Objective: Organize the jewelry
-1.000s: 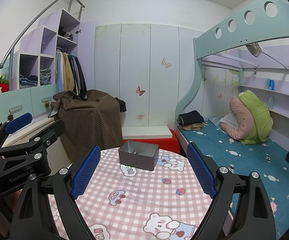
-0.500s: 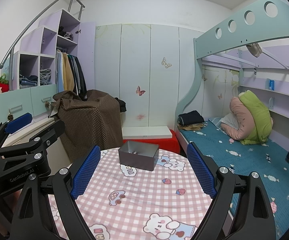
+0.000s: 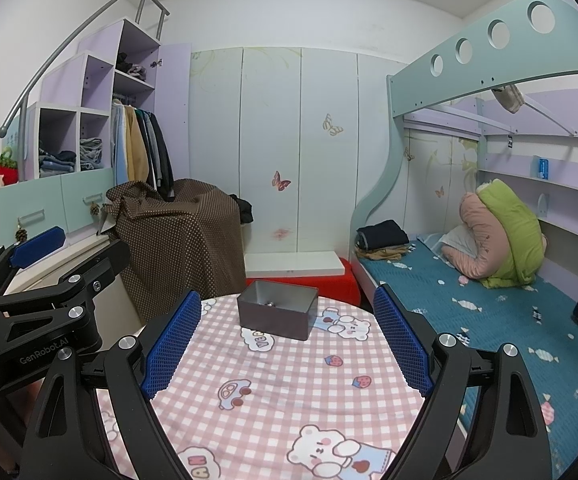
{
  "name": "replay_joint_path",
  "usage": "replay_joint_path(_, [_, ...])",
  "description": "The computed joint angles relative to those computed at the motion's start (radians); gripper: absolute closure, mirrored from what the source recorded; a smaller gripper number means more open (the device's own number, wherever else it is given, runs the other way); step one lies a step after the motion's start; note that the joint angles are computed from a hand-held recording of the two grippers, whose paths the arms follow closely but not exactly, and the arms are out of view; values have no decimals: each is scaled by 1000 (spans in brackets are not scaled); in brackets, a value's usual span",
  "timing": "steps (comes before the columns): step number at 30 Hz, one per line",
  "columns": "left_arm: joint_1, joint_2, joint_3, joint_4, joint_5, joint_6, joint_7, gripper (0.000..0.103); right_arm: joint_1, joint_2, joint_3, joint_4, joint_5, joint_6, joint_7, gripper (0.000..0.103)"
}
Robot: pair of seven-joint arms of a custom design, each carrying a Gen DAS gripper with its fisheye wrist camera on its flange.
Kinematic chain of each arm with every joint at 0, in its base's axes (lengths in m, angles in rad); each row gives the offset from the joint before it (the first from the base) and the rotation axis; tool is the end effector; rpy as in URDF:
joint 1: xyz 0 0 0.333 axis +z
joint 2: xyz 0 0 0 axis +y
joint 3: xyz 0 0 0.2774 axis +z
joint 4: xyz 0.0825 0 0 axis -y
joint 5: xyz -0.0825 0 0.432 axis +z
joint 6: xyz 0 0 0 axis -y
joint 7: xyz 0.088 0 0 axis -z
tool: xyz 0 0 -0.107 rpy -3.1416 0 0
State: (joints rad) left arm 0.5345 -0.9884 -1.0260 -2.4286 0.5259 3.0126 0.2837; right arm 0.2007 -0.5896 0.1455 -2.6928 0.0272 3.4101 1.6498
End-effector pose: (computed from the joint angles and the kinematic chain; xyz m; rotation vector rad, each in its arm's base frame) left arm 0.4016 -0.3335 0.5223 -1.3117 1.3124 -1.0429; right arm 0.4284 0.1552 0.5157 -1.5383 1.1671 -0.8673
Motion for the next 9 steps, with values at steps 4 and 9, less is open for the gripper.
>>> replay_joint_path(4, [11,-18,-8,-4,-4,16,-13,12,1,2,0,0,3,7,1,18])
replay_joint_path(9, [15,-26,-14,-6,-10,18,-6,12,-6,3,10,1,8,6,-1,18])
